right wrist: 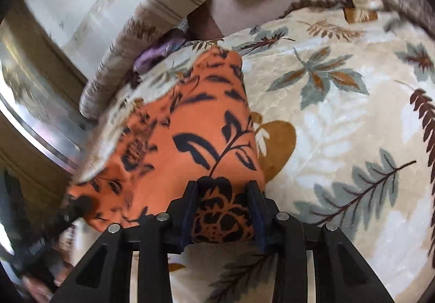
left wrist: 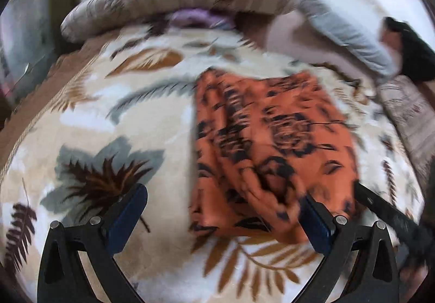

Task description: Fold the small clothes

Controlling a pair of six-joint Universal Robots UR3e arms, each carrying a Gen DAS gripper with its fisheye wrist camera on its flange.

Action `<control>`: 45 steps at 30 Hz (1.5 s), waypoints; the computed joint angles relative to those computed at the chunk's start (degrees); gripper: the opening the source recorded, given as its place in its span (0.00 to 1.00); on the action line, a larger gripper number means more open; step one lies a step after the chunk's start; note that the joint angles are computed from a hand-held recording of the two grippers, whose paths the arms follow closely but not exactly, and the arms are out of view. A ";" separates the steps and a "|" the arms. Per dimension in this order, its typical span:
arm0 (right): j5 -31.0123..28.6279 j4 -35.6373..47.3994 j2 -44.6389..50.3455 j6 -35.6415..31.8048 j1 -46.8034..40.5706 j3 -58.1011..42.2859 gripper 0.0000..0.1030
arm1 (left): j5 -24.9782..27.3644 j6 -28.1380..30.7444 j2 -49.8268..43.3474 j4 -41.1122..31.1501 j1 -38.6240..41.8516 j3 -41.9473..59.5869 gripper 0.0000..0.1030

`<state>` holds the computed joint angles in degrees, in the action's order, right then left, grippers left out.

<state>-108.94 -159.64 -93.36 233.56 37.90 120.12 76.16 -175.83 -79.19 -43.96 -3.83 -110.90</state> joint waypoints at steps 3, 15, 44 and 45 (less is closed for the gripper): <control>-0.55 0.72 0.57 -1.99 0.90 -1.00 0.38 | -0.08 -1.36 -1.78 1.64 0.85 -0.49 0.75; 6.54 10.28 2.44 -9.81 -2.45 -9.07 0.40 | -1.61 -0.21 -6.11 5.86 1.05 0.62 0.26; 25.89 45.98 44.71 -24.33 -18.77 -75.65 0.41 | 10.64 -4.48 -6.65 12.29 -4.39 -1.24 0.75; 25.42 43.93 45.71 -23.50 -18.85 -75.53 0.41 | 10.79 -4.38 -6.79 12.51 -4.46 -1.24 0.75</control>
<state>-83.52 -115.72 -47.65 210.07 19.05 44.59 86.95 -180.21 -85.98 -31.44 -8.29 -112.14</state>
